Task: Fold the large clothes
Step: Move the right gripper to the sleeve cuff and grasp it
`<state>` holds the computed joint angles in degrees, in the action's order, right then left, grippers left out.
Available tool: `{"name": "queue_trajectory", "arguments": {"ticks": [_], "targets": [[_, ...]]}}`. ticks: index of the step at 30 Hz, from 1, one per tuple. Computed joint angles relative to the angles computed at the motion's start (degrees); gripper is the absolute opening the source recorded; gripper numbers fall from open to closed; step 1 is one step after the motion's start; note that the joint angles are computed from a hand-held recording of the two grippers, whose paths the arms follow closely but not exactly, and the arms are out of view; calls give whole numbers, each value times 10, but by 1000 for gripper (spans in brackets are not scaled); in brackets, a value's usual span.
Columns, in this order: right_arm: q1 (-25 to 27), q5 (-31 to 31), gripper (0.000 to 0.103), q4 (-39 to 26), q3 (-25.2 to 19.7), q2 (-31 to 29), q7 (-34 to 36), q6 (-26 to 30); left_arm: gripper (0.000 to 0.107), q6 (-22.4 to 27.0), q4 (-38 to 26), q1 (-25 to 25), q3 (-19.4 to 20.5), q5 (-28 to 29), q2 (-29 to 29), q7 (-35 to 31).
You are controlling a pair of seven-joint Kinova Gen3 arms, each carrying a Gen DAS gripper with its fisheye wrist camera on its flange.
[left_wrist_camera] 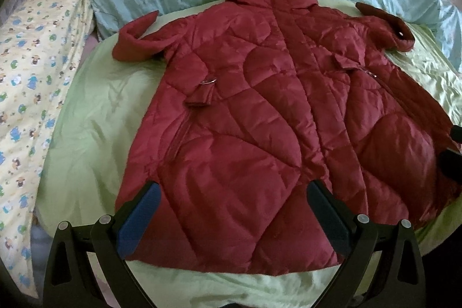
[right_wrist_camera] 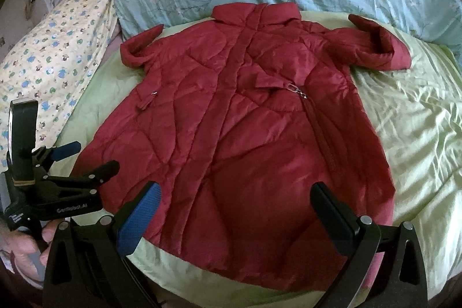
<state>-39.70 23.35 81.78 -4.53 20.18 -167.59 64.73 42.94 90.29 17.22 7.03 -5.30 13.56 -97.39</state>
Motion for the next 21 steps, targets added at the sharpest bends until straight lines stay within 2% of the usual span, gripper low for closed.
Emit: {"name": "queue_trajectory", "arguments": {"ticks": [8, 21], "targets": [[28, 2, 103, 11, 11, -7, 12, -5, 102, 22, -55, -26, 4, 42, 45, -39], [100, 22, 103, 35, 30, -28, 33, -6, 102, 61, -150, -13, -7, 41, 115, -23]]}}
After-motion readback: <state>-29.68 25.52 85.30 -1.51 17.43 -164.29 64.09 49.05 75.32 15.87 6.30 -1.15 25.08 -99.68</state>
